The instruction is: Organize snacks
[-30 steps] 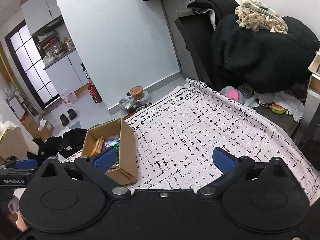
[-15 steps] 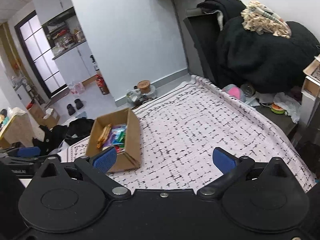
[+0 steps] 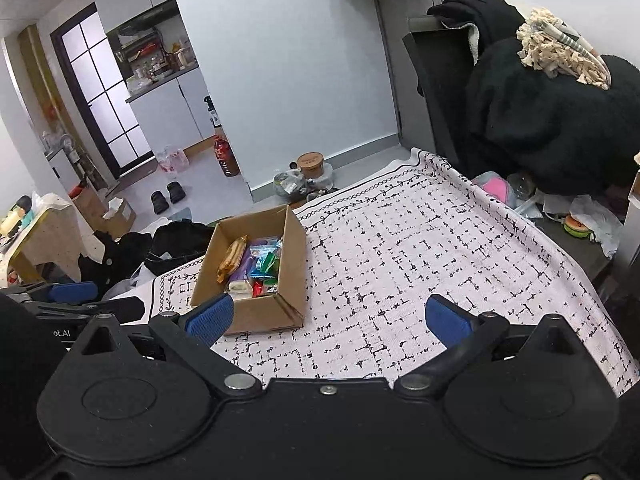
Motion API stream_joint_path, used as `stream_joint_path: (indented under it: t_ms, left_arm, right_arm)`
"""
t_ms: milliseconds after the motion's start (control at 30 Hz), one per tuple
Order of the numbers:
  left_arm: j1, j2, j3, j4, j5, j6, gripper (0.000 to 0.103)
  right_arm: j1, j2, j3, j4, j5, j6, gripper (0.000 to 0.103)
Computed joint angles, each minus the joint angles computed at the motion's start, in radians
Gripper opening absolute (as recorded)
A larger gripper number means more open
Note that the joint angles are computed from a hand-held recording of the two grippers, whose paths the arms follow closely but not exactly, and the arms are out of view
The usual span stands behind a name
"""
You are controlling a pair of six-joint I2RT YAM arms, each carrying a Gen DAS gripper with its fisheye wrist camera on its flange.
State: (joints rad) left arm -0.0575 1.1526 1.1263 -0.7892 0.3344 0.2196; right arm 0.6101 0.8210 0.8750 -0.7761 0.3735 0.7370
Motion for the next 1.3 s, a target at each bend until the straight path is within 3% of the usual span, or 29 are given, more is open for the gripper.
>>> stream_joint_path:
  t_ms: [1300]
  left_arm:
    - [-0.024, -0.012, -0.032, 0.041, -0.011, -0.027, 0.103]
  right_arm:
    - [-0.016, 0.027, 0.026, -0.052, -0.023, 0.015, 0.103]
